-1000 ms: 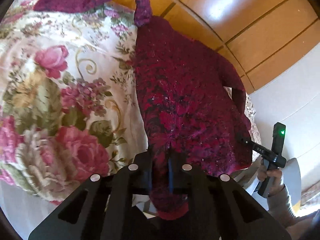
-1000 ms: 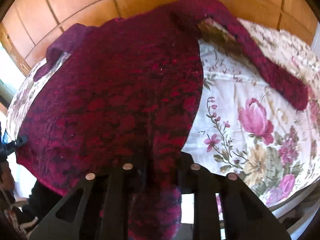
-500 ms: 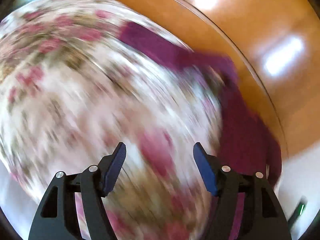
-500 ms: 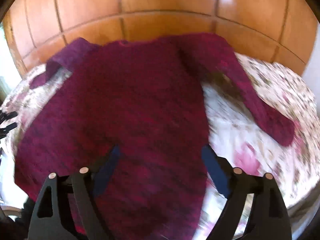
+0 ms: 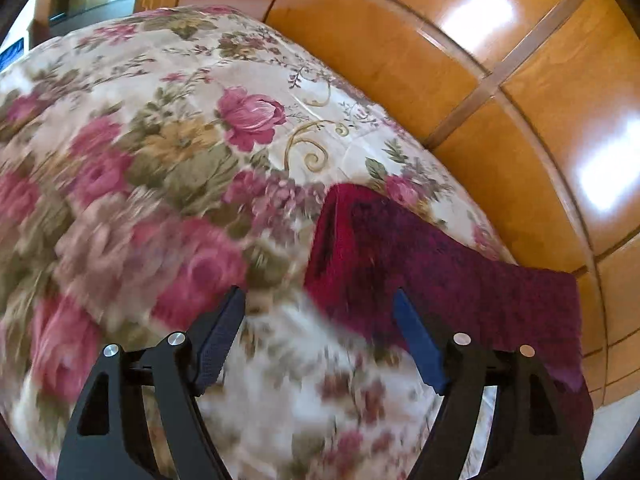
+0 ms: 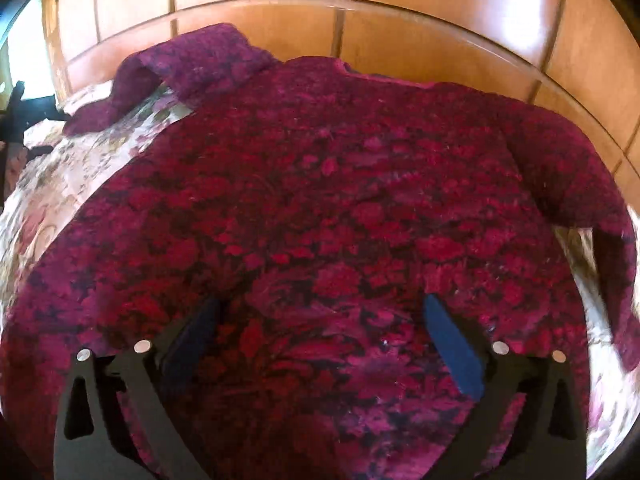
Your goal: Fold small clothes
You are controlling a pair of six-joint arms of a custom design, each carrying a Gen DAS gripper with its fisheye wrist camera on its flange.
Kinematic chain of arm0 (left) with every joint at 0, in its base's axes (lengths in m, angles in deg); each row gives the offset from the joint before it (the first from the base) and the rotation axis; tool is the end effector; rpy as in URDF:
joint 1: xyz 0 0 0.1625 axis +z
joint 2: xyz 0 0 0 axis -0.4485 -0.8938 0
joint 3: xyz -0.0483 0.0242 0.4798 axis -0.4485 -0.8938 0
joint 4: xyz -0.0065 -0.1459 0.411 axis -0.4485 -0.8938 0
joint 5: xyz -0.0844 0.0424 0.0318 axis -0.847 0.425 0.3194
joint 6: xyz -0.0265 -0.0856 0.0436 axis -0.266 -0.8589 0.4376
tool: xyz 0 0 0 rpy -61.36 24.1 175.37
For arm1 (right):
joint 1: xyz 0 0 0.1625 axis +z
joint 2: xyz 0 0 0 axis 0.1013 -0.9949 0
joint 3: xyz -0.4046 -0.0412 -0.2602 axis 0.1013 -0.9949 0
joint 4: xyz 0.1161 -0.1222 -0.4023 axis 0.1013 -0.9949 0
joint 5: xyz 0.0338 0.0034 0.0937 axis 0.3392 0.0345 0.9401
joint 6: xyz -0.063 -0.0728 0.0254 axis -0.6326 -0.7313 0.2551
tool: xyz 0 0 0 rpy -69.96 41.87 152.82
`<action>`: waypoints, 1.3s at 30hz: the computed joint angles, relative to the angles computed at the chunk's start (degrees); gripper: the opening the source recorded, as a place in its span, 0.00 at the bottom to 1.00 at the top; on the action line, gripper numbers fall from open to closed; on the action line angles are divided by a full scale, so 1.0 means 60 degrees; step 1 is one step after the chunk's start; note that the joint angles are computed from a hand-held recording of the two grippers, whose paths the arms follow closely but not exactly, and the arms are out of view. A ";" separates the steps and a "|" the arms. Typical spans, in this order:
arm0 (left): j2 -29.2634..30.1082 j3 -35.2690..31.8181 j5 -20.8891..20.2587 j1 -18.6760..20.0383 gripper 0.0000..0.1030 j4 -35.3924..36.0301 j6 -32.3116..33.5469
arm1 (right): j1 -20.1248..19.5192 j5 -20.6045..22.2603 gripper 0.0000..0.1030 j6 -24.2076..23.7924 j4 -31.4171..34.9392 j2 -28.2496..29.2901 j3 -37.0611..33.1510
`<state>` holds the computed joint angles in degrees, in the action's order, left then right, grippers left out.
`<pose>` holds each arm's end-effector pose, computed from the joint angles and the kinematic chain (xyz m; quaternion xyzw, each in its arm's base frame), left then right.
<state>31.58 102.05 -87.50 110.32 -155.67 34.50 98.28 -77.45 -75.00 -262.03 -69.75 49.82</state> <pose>0.0974 -0.7833 0.3020 -0.1007 0.9046 -0.3627 0.2000 0.2072 -0.5174 0.0248 0.1701 -0.9028 0.2517 0.3045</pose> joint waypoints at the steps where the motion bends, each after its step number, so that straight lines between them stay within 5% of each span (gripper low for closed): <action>1: 0.0045 -0.0036 0.0021 -0.0028 0.74 -0.0040 -0.0017 | -0.0129 0.0295 0.98 0.0149 0.0051 -0.0105 0.0085; 3: 0.0238 -0.0431 -0.0215 0.0029 0.66 0.0133 0.0123 | -0.0261 0.0620 0.98 0.0200 0.0070 -0.0225 0.0175; 4: 0.0253 -0.0558 -0.0515 0.0077 0.53 0.0365 0.0153 | -0.0318 0.0727 0.98 0.0146 0.0041 -0.0242 0.0212; 5: 0.0257 -0.0687 -0.0801 0.0128 0.23 0.0710 0.0099 | -0.0303 0.0711 0.98 0.0107 0.0055 -0.0233 0.0208; 6: 0.0246 -0.0723 -0.0687 0.0121 0.12 0.0821 0.0060 | -0.0283 0.0671 0.98 0.0070 0.0089 -0.0240 0.0198; 11: -0.0221 -0.0204 0.0115 0.0046 0.08 -0.0852 0.0912 | -0.0259 0.0646 0.98 -0.0089 -0.0121 -0.0157 0.0174; 15: -0.0461 -0.0048 0.1399 0.0121 0.04 -0.1572 0.1513 | -0.0268 0.0664 0.98 -0.0158 -0.0260 -0.0114 0.0186; 17: -0.0186 -0.0240 0.2465 0.0138 0.04 -0.1585 0.1951 | -0.0266 0.0624 0.98 -0.0163 -0.0296 -0.0107 0.0210; 19: -0.0019 -0.0395 0.2807 0.0231 0.04 -0.0935 0.1547 | -0.0241 0.0550 0.98 -0.0186 -0.0300 -0.0090 0.0196; 22: 0.0229 -0.0268 0.3464 0.0084 0.06 -0.1668 0.1733 | -0.0233 0.0549 0.98 -0.0169 -0.0301 -0.0084 0.0187; 26: -0.0040 0.0493 0.3622 -0.0435 0.62 -0.2512 0.1738 | -0.0257 0.0611 0.98 -0.0202 -0.0445 -0.0063 0.0217; 29: -0.0120 0.1303 0.3061 -0.0997 0.64 -0.3900 0.2856 | -0.0303 0.0709 0.98 -0.0205 -0.0543 -0.0076 0.0265; 33: -0.0487 0.2702 0.1173 -0.1726 0.64 -0.3476 0.2048 | -0.0357 0.0928 0.98 -0.0050 -0.0621 -0.0253 0.0422; 39: -0.0012 0.4031 -0.0892 -0.2895 0.64 -0.2955 0.2017 | -0.1337 0.2485 0.92 0.2103 -0.1511 -0.2114 0.1890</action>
<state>31.51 126.24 -92.86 92.95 -173.40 46.60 90.25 -62.54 -62.38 -271.09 -82.43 61.16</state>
